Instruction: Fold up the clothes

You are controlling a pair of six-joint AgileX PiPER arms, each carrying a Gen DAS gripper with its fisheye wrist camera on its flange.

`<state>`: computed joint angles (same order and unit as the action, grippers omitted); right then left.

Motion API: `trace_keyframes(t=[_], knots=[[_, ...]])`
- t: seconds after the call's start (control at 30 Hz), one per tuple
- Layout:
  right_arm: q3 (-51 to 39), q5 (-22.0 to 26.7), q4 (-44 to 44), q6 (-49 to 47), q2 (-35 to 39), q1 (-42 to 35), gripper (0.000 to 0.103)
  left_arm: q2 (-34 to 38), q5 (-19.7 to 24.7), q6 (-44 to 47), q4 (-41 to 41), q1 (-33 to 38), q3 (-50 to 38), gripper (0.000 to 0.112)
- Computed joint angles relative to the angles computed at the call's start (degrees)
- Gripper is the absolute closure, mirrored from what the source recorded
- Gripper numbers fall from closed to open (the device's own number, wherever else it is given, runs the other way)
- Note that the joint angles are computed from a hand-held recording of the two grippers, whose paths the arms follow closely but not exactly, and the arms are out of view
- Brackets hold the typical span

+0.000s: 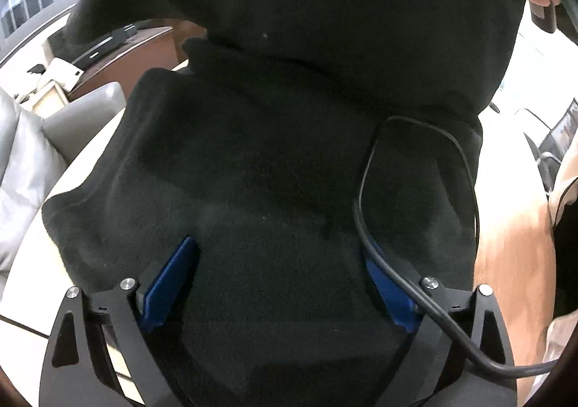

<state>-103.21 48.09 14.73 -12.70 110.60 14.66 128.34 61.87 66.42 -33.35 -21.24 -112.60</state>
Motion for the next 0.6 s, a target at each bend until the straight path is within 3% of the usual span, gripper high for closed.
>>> trace_keyframes(t=[0.17, 0.3, 0.47, 0.6], knots=[[0.4, -0.3, -1.6, 2.0, 1.1, 1.9, 0.092, -8.7, -3.4, 3.6, -2.0, 2.7, 12.2, 0.019], [-1.1, -1.5, -3.9, 5.5, 3.4, 5.7, 0.092, -19.8, -3.8, 5.0, -2.7, 10.4, 23.6, 0.02], [-5.4, -3.0, -7.7, 10.1, 7.9, 10.9, 0.092, -31.7, 0.4, 3.6, -2.1, 21.6, 31.5, 0.02], [-10.6, -2.7, -7.8, 11.0, 12.9, 14.4, 0.092, -41.8, 6.5, 3.3, -2.8, 32.7, 37.2, 0.02]])
